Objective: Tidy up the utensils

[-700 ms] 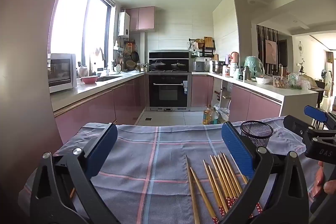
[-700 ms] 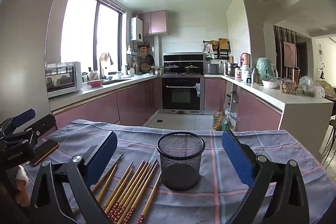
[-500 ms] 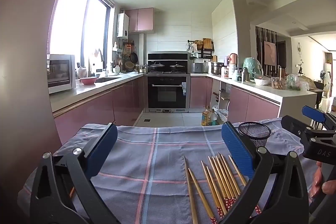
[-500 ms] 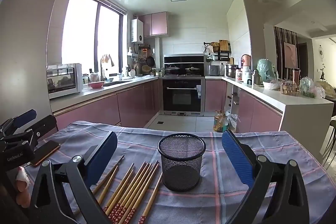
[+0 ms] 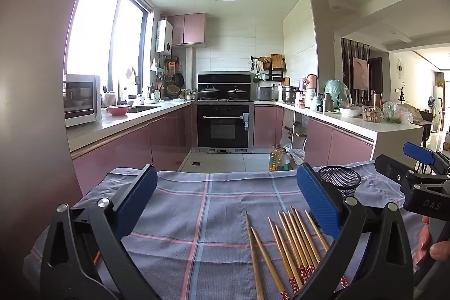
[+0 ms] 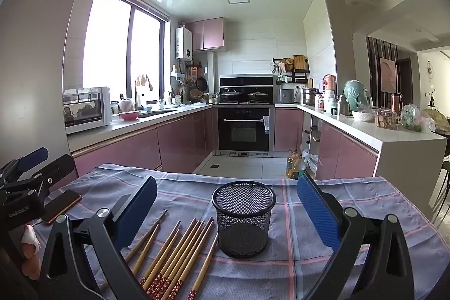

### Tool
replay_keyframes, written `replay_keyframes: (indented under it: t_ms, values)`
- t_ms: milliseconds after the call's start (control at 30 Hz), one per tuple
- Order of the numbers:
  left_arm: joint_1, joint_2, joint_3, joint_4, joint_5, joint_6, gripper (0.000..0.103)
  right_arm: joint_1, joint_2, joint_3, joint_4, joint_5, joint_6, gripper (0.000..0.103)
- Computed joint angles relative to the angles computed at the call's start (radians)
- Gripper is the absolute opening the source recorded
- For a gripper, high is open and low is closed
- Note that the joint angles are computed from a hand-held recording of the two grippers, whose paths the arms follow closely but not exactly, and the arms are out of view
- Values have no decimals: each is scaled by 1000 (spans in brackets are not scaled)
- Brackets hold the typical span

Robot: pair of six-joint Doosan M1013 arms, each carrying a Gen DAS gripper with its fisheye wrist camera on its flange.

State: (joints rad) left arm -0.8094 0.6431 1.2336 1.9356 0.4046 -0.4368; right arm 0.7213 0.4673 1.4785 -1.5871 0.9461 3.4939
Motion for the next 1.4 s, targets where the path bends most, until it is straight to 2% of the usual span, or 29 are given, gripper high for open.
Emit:
replay_keyframes:
  t_ms: [400,1400]
  values:
    - [4,-3,8,44,-2,-39,98,1,-3,3,-6,-3,12,96]
    - [4,-2,6,41,-1,-34,98,-3,-9,11,-3,-13,19,96]
